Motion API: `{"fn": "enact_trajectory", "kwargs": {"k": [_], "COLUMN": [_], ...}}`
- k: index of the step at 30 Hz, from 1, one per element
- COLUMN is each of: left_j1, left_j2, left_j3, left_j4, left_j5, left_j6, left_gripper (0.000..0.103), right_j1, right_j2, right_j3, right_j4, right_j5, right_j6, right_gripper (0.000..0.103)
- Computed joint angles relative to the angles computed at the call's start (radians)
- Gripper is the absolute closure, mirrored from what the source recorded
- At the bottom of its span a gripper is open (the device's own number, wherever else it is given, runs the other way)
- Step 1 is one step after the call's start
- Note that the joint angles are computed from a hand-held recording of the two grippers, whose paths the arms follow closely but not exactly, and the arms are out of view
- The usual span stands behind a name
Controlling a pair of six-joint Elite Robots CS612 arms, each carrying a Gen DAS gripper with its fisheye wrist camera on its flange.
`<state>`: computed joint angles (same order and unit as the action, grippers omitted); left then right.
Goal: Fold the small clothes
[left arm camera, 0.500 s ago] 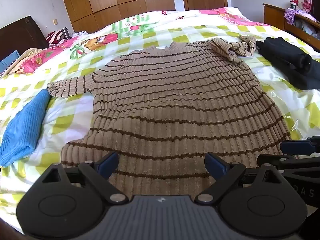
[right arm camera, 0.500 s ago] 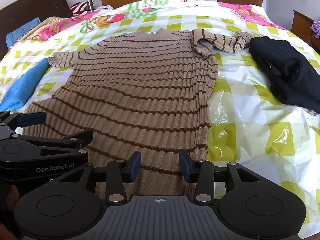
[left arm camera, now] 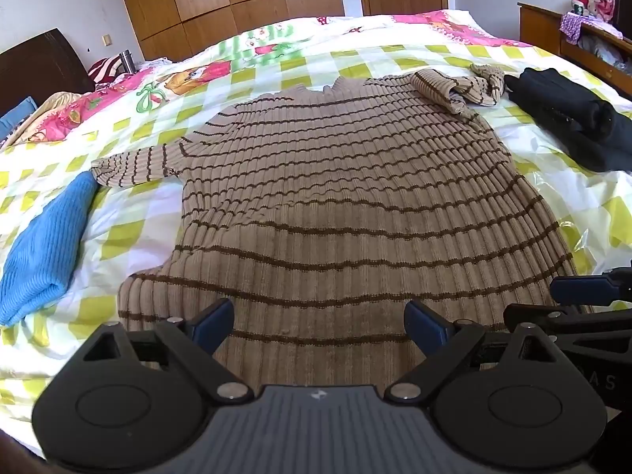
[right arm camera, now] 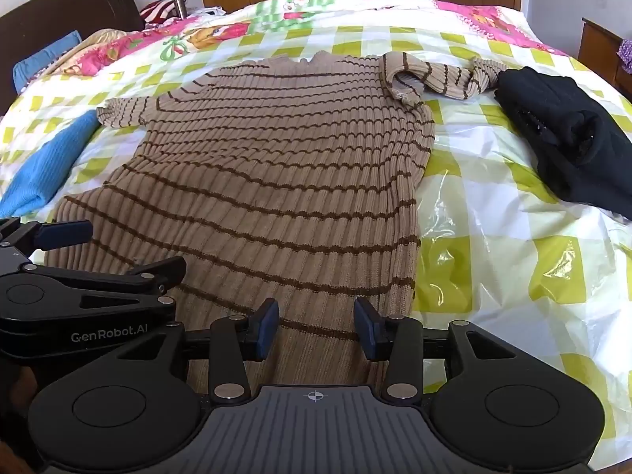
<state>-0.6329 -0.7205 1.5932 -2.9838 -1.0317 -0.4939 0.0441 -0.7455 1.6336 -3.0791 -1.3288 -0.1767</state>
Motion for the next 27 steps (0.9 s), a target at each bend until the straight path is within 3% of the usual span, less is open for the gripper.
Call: {"fn": "enact_trajectory", "kwargs": {"k": [27], "left_j1": [-0.003], "left_j2": [0.0], "left_j3": [0.003], "left_j4": [0.007], "left_j5": [0.007], "left_j6": [-0.002], "left_gripper": [0.0], "right_j1": [0.003], "right_j2": [-0.003], "right_j3": [0.004], "right_j4": [0.007], "right_j5": [0.005], "right_j6": [-0.008], "right_gripper": [0.061]}}
